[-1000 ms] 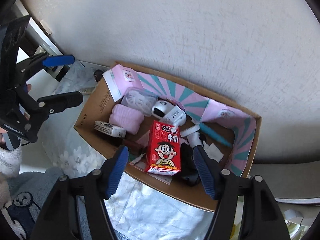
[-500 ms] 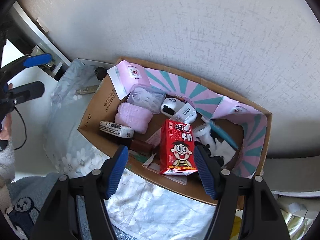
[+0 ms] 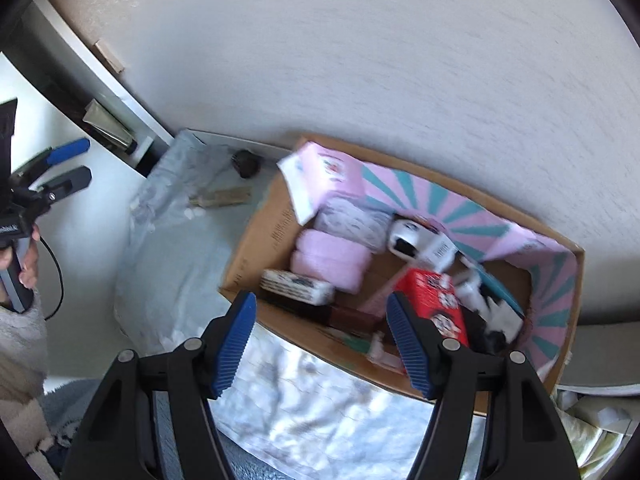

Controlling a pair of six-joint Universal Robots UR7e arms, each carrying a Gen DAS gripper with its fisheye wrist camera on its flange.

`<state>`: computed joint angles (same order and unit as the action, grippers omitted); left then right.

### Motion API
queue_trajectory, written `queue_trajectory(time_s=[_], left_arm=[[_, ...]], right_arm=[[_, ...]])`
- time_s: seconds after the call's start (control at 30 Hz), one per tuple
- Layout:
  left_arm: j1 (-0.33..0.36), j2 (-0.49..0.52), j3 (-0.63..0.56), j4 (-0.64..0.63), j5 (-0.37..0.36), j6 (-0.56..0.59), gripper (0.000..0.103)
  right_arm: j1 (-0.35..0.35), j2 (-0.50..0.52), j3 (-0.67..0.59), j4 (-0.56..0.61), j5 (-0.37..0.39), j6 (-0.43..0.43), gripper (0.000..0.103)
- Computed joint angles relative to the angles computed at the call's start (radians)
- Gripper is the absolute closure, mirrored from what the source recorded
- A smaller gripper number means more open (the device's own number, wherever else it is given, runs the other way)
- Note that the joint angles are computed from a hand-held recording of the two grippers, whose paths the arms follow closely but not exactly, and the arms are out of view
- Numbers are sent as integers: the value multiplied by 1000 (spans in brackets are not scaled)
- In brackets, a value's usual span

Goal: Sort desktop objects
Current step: 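Move both tools back over the bed toward the beige tube and black jar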

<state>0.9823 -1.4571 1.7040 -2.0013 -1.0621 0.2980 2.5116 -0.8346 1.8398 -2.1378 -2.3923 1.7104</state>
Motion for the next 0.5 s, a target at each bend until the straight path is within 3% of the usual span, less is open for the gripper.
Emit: queue_trajectory(time_s=[0.17, 0.4, 0.5], left_arm=[[44, -4, 38, -78, 6, 94, 0], [121, 47, 126, -295, -59, 242, 0], [169, 95, 148, -384, -110, 288, 2]], right_arm=[[-49, 36, -46, -94, -33, -105, 39], [-159, 128, -134, -428, -44, -325, 39], [-211, 172, -164, -523, -31, -316, 39]])
